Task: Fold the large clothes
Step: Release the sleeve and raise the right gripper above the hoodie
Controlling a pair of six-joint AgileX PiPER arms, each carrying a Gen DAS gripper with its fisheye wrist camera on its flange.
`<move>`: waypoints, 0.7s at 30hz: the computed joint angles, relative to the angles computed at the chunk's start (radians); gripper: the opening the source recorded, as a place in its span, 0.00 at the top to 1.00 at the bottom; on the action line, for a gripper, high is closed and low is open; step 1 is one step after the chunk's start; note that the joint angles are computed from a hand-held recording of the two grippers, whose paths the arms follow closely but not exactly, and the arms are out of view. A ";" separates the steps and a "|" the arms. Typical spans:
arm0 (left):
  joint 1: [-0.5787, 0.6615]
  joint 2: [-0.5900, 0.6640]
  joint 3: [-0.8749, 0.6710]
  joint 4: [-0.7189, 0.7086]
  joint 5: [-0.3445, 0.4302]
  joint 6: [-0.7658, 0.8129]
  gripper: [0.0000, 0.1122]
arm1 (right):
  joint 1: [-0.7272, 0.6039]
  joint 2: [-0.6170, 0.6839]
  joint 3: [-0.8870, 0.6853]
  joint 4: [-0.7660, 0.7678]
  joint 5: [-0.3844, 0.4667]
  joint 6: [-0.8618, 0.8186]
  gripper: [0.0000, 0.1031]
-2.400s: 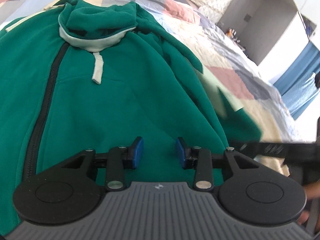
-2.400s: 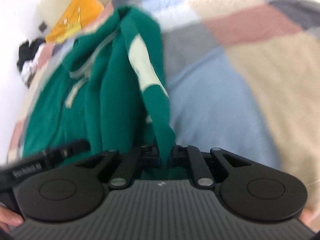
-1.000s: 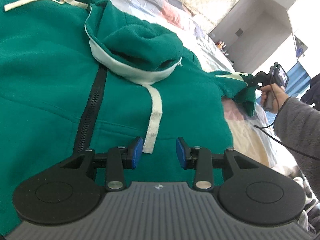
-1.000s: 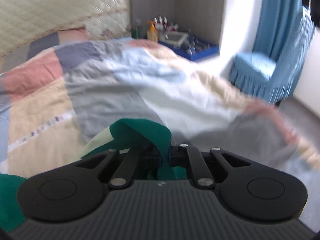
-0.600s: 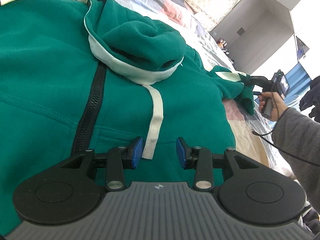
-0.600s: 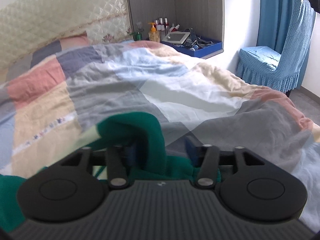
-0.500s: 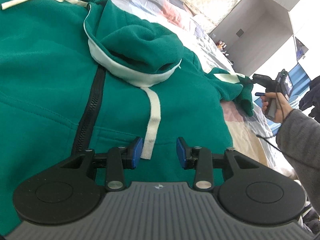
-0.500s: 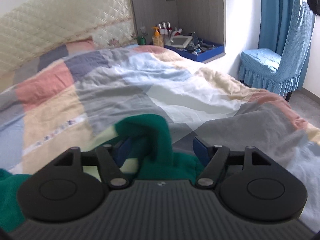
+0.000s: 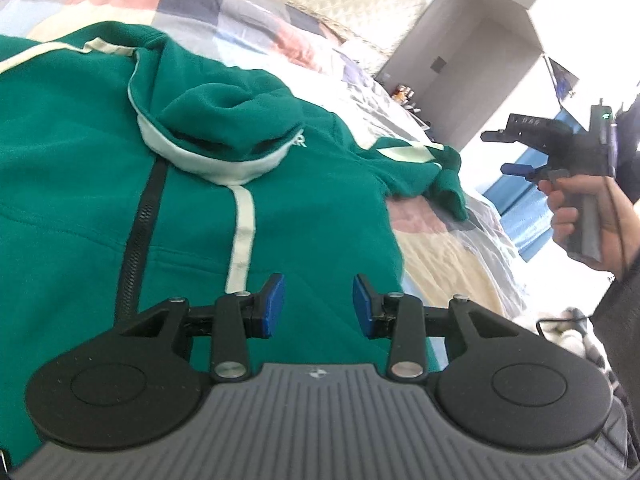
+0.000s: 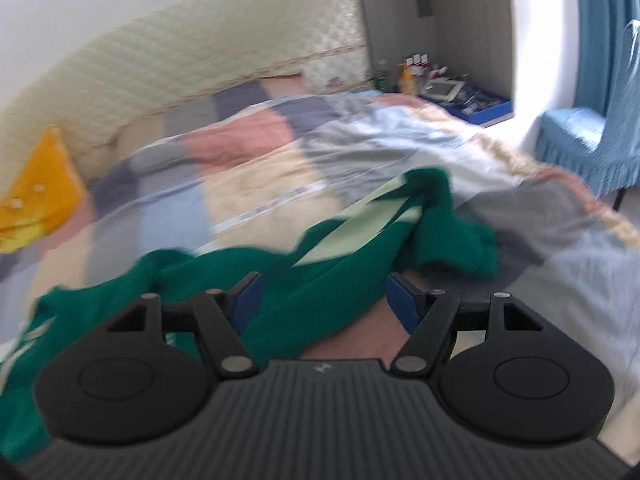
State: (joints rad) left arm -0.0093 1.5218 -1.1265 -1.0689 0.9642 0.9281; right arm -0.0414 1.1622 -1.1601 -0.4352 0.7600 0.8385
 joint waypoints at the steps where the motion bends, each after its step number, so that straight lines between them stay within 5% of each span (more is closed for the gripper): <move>1: 0.006 -0.010 0.007 -0.004 0.015 -0.002 0.62 | 0.066 -0.042 0.024 -0.036 0.024 0.062 0.32; 11: 0.000 -0.172 0.148 0.011 0.046 0.078 0.57 | 0.742 -0.198 0.163 -0.322 0.305 0.638 0.32; 16: -0.039 -0.207 0.186 0.004 0.065 0.111 0.55 | 0.935 -0.287 0.320 -0.440 0.330 0.914 0.32; 21: -0.101 -0.206 0.197 0.018 0.021 0.087 0.55 | 0.941 -0.390 0.436 -0.464 0.318 1.014 0.32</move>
